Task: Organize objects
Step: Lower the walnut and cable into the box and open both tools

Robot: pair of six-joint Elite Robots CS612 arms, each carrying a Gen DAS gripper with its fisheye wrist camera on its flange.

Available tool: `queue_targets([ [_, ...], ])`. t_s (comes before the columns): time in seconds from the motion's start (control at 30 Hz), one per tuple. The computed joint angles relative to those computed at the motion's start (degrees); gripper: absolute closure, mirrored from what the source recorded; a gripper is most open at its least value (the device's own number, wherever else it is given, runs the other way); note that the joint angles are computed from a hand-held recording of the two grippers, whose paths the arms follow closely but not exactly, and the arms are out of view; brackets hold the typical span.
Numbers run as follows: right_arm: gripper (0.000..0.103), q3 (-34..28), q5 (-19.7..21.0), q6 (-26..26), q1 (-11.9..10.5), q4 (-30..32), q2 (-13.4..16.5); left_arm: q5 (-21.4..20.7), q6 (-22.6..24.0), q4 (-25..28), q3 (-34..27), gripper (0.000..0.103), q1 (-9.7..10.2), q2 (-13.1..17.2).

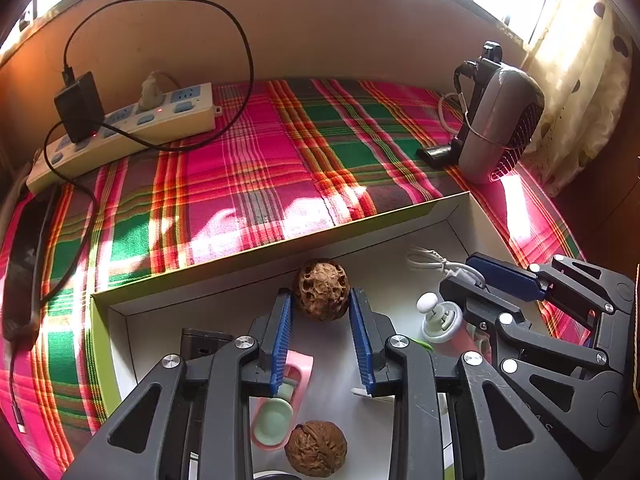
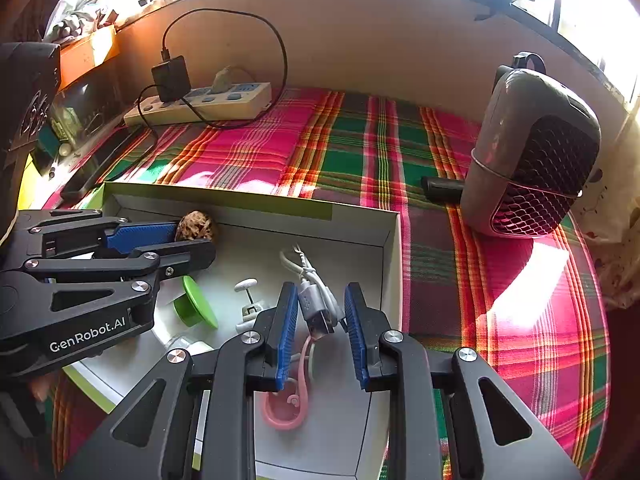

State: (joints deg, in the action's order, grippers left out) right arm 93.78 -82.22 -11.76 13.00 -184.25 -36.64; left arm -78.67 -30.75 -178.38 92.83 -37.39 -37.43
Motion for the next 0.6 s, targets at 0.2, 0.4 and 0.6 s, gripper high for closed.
queue_targets([
  [0.2,0.077,-0.1,0.2,-0.2,0.0,0.1,0.0,0.1,0.0,0.3,0.0,0.076,-0.06,0.0],
  [0.4,0.077,-0.2,0.0,-0.1,0.1,0.1,0.0,0.0,-0.3,0.2,0.0,0.076,-0.08,0.0],
  [0.6,0.077,-0.2,-0.4,-0.1,0.2,0.1,-0.1,0.2,-0.3,0.6,0.1,0.076,-0.05,-0.1],
])
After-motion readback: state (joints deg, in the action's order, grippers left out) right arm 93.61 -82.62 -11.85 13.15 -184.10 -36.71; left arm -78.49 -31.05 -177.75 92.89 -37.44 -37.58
